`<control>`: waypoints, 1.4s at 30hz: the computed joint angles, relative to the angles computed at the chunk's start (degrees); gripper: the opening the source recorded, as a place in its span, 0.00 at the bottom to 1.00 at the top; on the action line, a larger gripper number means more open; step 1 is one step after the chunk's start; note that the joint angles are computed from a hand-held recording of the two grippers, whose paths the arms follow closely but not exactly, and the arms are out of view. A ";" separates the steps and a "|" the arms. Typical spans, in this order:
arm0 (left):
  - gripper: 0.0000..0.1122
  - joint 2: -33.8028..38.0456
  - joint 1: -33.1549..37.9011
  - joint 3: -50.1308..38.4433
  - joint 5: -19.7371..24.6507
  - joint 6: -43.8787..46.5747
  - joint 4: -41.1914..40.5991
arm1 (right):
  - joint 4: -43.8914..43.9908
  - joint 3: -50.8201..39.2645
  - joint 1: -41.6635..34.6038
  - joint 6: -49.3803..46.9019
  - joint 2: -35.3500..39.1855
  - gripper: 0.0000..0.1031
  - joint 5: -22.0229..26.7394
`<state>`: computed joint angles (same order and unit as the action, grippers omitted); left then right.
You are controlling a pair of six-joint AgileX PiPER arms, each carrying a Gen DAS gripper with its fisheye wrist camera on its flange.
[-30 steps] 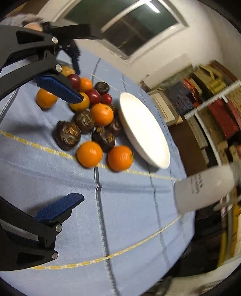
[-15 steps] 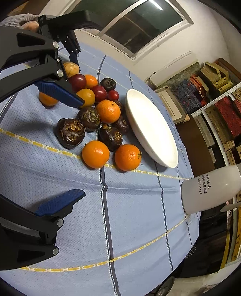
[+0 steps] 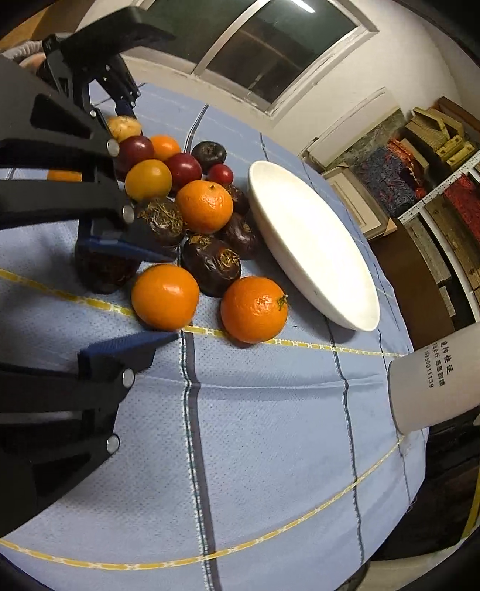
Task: Organize fruits
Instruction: 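Grasp the pale orange persimmon with the left gripper while the right gripper grasps a small orange fruit, then carry both fruits onto the white plate and open both grippers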
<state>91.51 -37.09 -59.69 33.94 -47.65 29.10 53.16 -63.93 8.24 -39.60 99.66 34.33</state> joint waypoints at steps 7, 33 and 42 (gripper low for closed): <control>0.37 -1.97 0.71 -1.56 -1.71 -0.91 1.01 | 3.46 0.69 -1.33 -3.21 -3.27 0.35 1.77; 0.81 18.95 12.70 -34.24 3.66 3.22 0.30 | -23.61 -30.64 9.03 23.14 13.58 0.72 -5.53; 0.86 6.77 14.38 -12.79 -1.71 -12.10 7.02 | -20.40 -5.79 6.54 17.11 -0.54 0.94 -18.73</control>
